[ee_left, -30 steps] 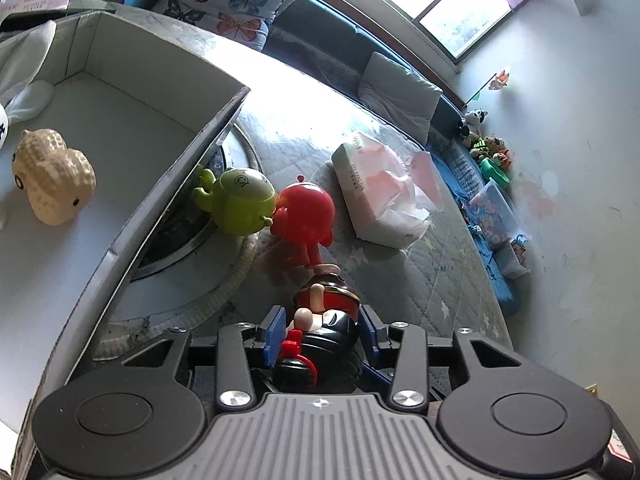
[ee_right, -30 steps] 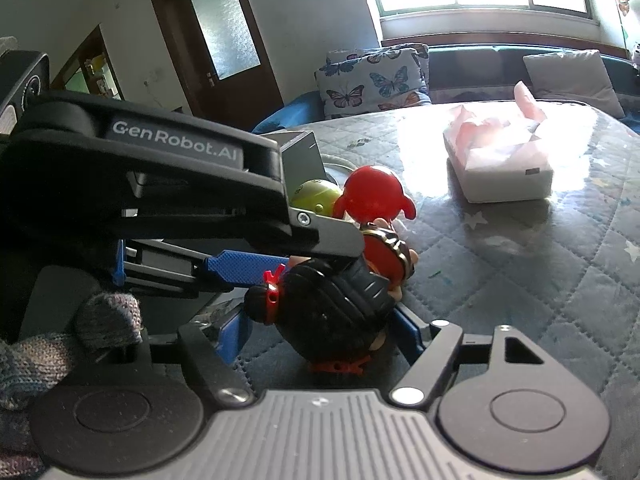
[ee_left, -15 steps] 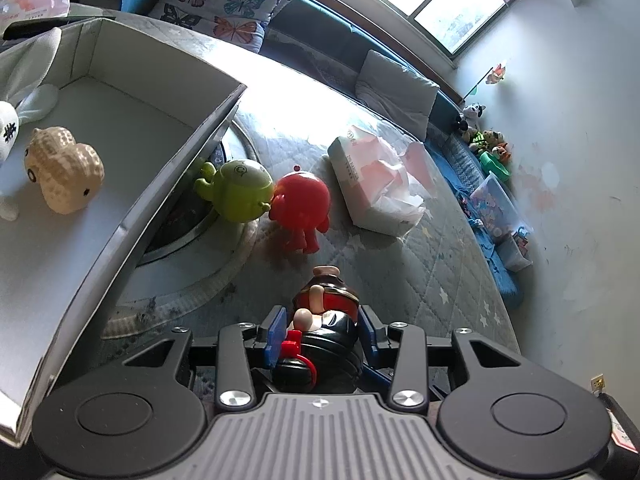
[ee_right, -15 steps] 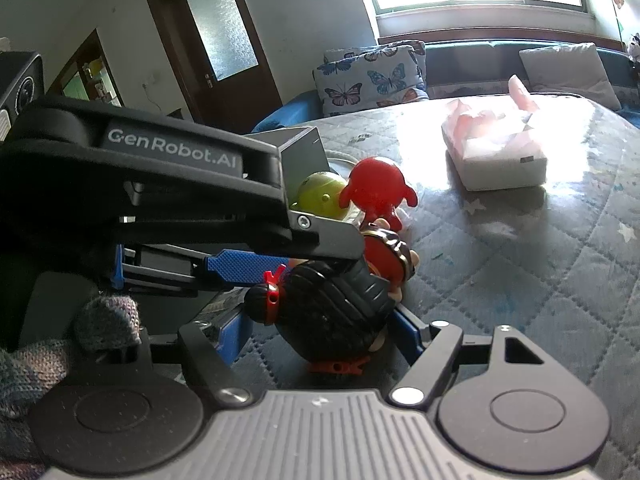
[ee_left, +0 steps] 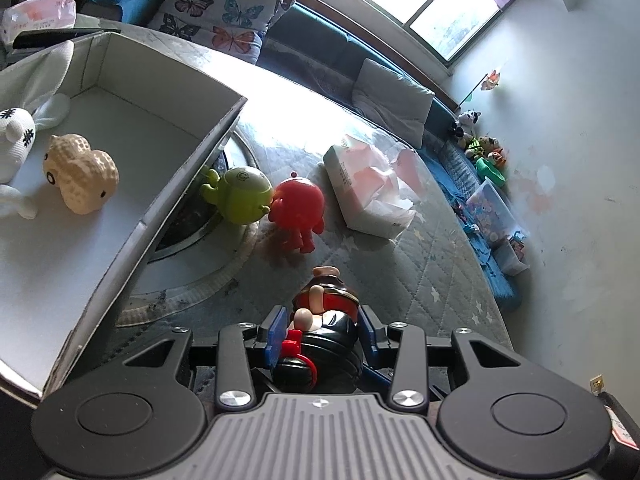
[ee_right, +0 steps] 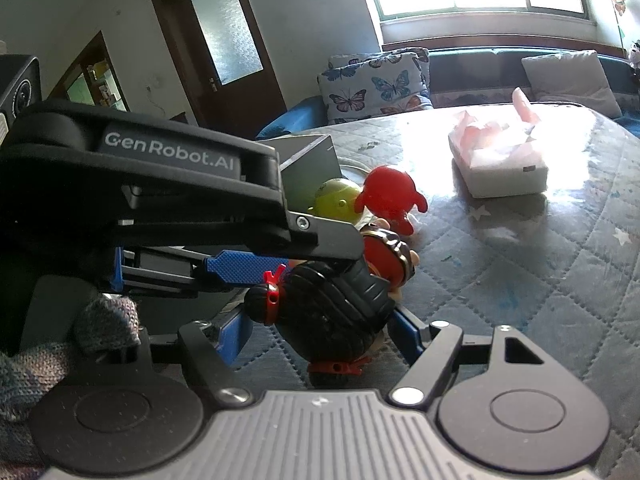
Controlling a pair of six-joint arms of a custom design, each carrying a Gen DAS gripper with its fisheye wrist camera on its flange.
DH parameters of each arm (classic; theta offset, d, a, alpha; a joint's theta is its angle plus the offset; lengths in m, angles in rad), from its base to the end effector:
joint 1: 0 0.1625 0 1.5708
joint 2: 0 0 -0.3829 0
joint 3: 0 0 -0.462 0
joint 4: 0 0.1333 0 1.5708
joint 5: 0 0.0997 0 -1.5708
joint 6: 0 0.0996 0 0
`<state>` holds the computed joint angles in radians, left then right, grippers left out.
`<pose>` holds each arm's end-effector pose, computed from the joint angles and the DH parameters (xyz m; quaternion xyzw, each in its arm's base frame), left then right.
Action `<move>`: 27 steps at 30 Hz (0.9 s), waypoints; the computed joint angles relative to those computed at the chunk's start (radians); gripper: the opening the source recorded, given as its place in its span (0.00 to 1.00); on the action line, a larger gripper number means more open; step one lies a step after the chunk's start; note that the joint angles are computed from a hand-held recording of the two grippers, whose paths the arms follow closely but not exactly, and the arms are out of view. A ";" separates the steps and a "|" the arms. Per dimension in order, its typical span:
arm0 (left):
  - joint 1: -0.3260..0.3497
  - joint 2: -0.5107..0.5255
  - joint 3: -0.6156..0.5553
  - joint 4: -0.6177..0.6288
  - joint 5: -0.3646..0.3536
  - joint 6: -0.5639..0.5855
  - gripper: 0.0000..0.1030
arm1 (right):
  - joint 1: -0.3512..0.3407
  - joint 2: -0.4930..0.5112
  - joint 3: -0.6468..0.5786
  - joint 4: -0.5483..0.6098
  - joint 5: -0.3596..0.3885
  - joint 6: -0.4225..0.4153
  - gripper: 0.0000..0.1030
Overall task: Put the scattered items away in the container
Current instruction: 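Close the left gripper on the black-and-red figure and lift it, then carry the black-and-red figure over the grey box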
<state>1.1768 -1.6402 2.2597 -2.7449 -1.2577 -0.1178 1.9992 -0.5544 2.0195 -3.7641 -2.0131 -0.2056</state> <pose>-0.0345 -0.5101 0.2482 0.0885 0.9469 -0.2996 0.0766 0.2938 -0.4250 -0.0962 0.2100 -0.8906 0.3681 0.1651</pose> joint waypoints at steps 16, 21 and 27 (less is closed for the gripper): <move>-0.005 -0.061 0.014 -0.008 -0.004 0.010 0.41 | 0.050 0.006 -0.031 0.023 -0.026 -0.025 0.73; -0.007 -0.079 0.014 -0.011 -0.004 0.016 0.41 | 0.065 0.006 -0.043 0.031 -0.028 -0.037 0.73; -0.008 -0.100 0.013 -0.018 0.004 0.024 0.41 | 0.080 0.008 -0.066 0.049 -0.026 -0.060 0.73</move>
<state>1.1687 -1.7399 2.2724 -2.7634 -1.2533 -0.0934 2.0789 -0.5462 1.9532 -3.7153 -2.0394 -0.2660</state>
